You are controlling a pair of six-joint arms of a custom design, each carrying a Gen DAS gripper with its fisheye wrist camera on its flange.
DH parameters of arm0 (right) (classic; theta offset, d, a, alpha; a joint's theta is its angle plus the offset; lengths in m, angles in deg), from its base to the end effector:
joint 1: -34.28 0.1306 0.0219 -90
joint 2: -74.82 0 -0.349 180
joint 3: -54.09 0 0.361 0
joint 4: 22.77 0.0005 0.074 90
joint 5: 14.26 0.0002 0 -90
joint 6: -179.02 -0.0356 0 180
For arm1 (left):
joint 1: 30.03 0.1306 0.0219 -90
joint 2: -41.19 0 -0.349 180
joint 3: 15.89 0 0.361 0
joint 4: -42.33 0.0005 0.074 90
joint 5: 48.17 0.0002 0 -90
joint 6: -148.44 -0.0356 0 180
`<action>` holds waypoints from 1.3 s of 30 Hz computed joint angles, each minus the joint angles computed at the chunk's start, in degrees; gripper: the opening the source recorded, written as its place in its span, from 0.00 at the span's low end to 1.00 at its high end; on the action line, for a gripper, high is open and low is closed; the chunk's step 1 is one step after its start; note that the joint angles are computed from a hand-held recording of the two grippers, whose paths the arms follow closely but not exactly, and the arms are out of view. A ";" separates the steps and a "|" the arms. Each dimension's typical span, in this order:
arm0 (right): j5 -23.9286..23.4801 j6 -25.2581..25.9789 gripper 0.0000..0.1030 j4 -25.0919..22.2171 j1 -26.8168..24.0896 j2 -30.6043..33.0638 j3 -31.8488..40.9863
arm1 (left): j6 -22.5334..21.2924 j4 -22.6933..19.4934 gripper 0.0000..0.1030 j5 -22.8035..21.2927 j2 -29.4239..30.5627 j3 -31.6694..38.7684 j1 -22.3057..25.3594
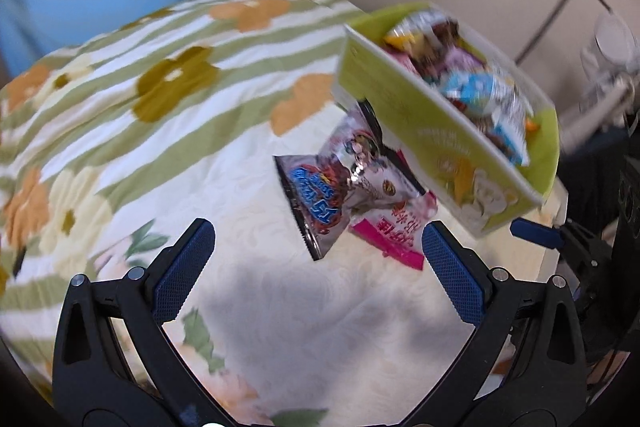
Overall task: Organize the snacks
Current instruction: 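Move both tools toward the dark character bag and pink bag, then grasp dark character bag with left tool while right tool grasps pink bag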
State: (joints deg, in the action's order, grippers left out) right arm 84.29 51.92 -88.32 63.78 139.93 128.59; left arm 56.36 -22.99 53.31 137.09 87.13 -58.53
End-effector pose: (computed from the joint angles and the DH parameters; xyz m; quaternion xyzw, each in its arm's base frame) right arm 0.2568 0.1387 0.4153 0.0849 0.9505 0.0997 0.2817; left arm 0.4122 -0.2325 0.4298 0.2788 0.9158 -0.1559 0.2434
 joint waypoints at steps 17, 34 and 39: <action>8.28 -8.42 0.97 9.06 0.47 4.91 -6.97 | -32.44 -6.70 0.99 0.93 20.56 17.22 -2.97; 7.72 -8.20 0.97 13.24 -2.41 6.36 -8.04 | -29.12 -17.94 0.69 4.82 32.85 31.32 -2.14; 6.63 -8.56 0.92 14.70 -3.08 7.20 -8.61 | -22.12 -13.47 0.68 3.59 27.22 22.41 -0.22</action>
